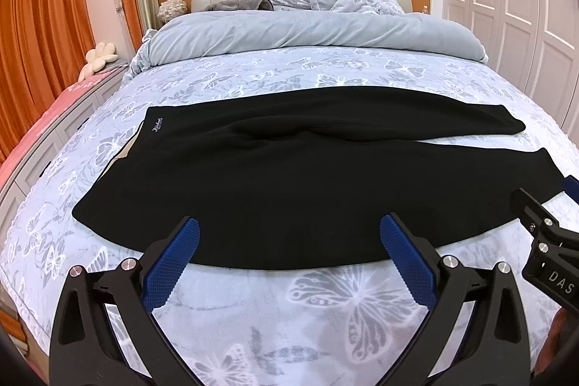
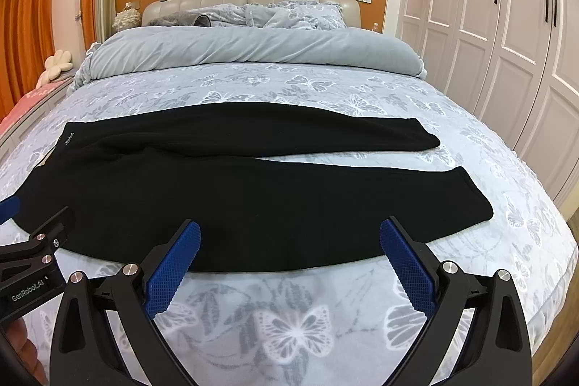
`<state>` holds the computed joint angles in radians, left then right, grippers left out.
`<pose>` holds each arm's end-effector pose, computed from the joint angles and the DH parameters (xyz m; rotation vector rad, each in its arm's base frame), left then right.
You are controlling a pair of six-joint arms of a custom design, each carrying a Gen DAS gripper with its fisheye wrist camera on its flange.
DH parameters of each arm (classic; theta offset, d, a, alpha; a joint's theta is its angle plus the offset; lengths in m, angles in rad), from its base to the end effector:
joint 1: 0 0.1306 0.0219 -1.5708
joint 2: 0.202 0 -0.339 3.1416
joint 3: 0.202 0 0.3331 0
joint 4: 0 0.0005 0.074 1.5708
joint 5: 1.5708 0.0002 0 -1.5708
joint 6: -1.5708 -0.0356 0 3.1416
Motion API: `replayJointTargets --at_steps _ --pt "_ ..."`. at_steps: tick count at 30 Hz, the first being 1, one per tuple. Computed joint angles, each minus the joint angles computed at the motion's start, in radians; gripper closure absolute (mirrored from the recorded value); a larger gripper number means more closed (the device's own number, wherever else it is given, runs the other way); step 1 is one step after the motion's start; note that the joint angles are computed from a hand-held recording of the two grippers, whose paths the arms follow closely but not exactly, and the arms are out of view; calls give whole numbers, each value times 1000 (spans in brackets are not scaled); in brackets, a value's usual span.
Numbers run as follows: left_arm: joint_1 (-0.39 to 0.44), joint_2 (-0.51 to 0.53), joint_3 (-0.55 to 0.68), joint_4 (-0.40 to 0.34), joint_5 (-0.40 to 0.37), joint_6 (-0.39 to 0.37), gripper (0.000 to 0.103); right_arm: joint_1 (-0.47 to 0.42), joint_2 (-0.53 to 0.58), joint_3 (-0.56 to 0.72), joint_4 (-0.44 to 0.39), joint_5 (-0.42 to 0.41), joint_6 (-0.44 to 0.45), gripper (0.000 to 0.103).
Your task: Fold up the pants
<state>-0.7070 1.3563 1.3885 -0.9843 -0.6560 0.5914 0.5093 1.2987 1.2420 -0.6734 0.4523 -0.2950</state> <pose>0.3253 -0.2500 0.3969 -0.1151 2.2758 0.1763 0.3654 0.1857 0.3790 -0.0103 2.2153 -0.0811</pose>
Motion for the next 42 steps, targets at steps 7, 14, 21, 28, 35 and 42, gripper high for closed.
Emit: replayJointTargets --at_steps 7,14,21,28,35,42 --pt "0 2 2 -1 3 1 5 0 1 2 -3 -1 0 5" --pt "-1 3 3 -2 3 2 5 1 1 3 -3 2 0 5" --pt "-1 4 4 -2 3 1 5 2 2 -1 -1 -3 -2 5" --pt "-1 3 3 0 5 3 5 0 1 1 -1 -5 1 5" --pt "0 3 0 0 8 0 5 -1 2 0 -4 -13 -3 5" --pt "11 5 -8 -4 24 2 5 -13 8 11 -15 -42 -6 5"
